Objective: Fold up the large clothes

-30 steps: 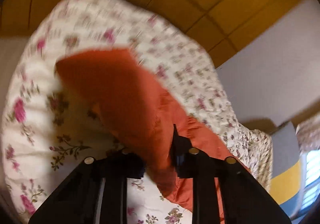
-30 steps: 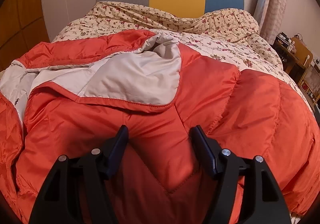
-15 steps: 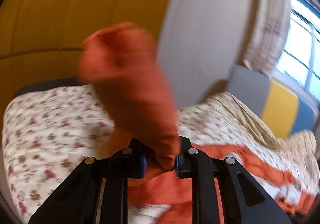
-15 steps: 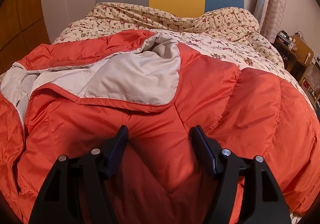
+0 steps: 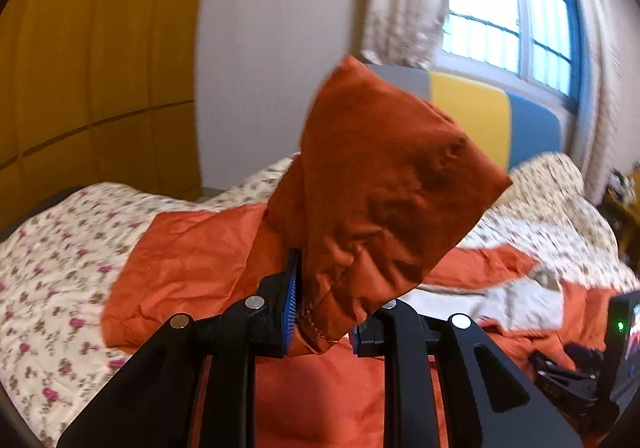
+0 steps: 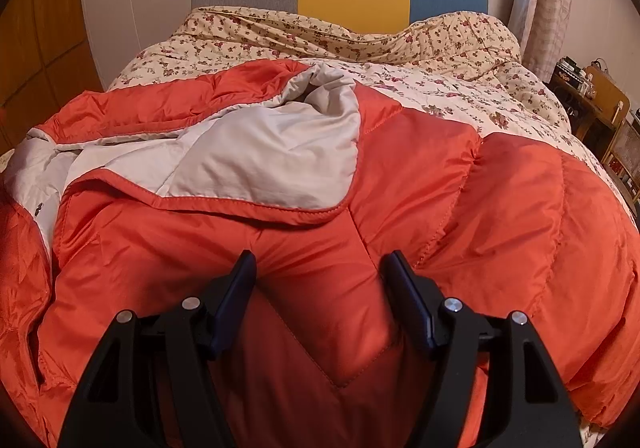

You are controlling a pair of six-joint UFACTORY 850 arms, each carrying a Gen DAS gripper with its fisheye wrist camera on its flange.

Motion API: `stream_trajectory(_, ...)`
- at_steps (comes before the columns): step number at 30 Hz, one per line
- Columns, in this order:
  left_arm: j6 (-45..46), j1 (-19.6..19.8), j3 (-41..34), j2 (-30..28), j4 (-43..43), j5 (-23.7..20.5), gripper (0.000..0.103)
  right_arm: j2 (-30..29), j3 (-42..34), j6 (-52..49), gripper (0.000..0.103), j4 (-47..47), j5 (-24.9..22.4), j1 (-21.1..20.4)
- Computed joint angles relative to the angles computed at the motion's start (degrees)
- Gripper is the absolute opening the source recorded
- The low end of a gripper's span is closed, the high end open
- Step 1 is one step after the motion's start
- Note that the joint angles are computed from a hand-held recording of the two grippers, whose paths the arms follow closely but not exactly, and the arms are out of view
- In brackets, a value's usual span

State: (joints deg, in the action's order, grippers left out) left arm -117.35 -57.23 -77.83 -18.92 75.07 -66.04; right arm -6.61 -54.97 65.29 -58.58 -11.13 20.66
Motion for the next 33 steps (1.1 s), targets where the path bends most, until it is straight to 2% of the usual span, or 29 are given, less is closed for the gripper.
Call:
stream_trajectory(8, 10.64, 1.29, -9.9, -8.51, -3.2, 7.35, 0.02, 0.01, 0.04, -1.67, 0.07, 1.94, 0.68, -0.08)
stream_trajectory(21, 31.6, 1.77, -18.89, -16.75, -12.31, 13.72, 0.02, 0.31, 0.18, -5.65, 0.07, 6.13, 1.65, -0.63)
stream_trajectory(22, 33.07, 1.77, -19.58, -17.44, -13.11, 13.47, 0.024, 0.33, 0.19, -5.85, 0.07, 6.39, 1.71, -0.64)
stream_trajectory(23, 34.51, 1.85, -20.27, -18.03, -13.99, 13.54, 0.033, 0.32, 0.16, -6.1, 0.07, 6.65, 1.71, -0.66)
stream_trajectory(25, 37.28, 2.32, -20.17, -18.05, -15.9, 16.24, 0.049, 0.3, 0.1, -5.47, 0.071, 6.16, 1.35, -0.53)
stream_trajectory(27, 35.45, 2.65, -18.27, -16.49, -15.55, 18.34, 0.057, 0.36, 0.16, -8.2, 0.071, 9.11, 1.94, -0.9)
stream_trajectory(29, 30.76, 2.82, -14.96, -13.75, -14.03, 21.49, 0.079, 0.3, 0.13, -8.6, 0.071, 9.58, 2.06, -0.95)
stream_trajectory(31, 24.61, 2.6, -11.48, -10.72, -11.39, 24.19, 0.086, 0.32, 0.12, -8.04, 0.071, 8.81, 1.85, -0.92)
stream_trajectory(33, 18.2, 2.32, -7.59, -7.22, -7.87, 27.93, 0.087, 0.28, 0.1, -8.09, 0.071, 8.94, 1.9, -0.87)
